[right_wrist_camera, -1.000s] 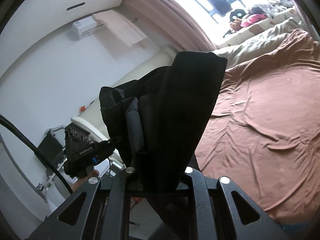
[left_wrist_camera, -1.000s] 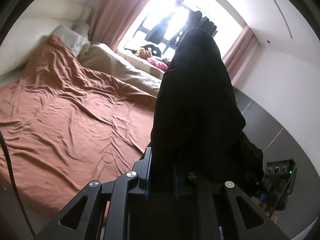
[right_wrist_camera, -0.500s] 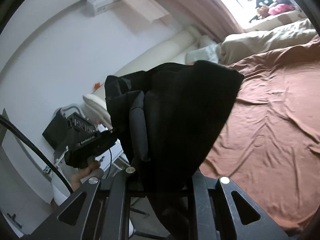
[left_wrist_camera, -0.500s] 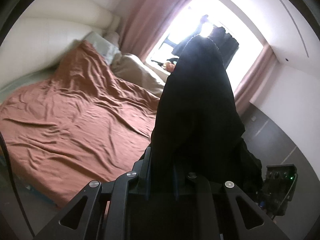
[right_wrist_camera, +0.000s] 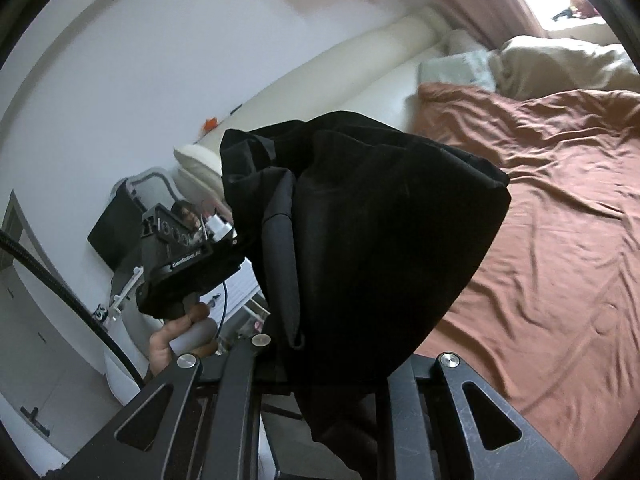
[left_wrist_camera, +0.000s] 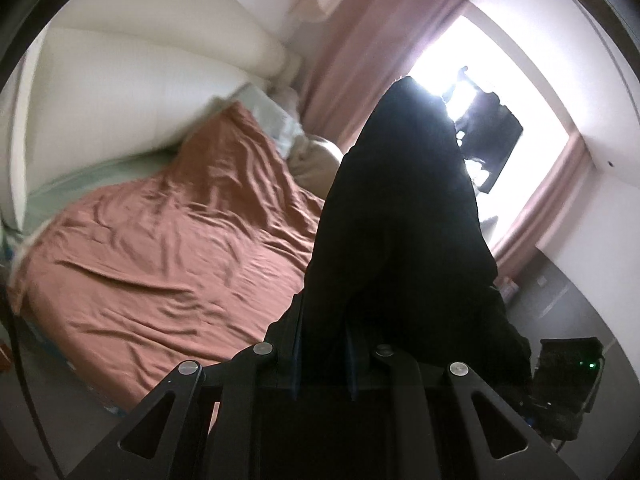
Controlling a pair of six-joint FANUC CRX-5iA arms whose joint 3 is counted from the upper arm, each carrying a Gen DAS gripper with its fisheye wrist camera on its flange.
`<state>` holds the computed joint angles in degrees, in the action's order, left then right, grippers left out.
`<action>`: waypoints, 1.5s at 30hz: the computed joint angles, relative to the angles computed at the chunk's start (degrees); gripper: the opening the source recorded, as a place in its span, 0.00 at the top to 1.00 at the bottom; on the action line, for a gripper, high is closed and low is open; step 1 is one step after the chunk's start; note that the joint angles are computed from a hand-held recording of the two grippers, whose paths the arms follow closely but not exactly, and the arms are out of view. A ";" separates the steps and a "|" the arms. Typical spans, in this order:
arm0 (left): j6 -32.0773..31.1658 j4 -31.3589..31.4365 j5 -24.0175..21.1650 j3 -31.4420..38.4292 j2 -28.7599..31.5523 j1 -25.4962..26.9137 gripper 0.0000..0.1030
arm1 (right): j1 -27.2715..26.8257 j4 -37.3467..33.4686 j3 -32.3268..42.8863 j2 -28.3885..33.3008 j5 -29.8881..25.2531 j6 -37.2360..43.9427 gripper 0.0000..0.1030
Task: Fold large clothes
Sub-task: 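Lift the jacket bundle with both tools and carry it toward the bed corner, then lower the bundle onto the bed corner and open both tools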
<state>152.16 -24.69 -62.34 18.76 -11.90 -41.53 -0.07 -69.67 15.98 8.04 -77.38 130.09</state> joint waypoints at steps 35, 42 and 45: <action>-31.94 23.26 1.74 -13.77 -1.38 41.69 0.83 | 22.50 6.56 41.56 39.90 10.79 -22.62 0.89; -25.83 16.39 -3.55 -7.54 6.42 39.83 0.72 | 23.37 9.48 50.60 46.89 10.62 -28.30 0.89; -25.00 16.36 -3.41 -9.87 5.23 39.75 0.46 | 25.21 18.47 60.83 53.82 9.66 -40.61 0.86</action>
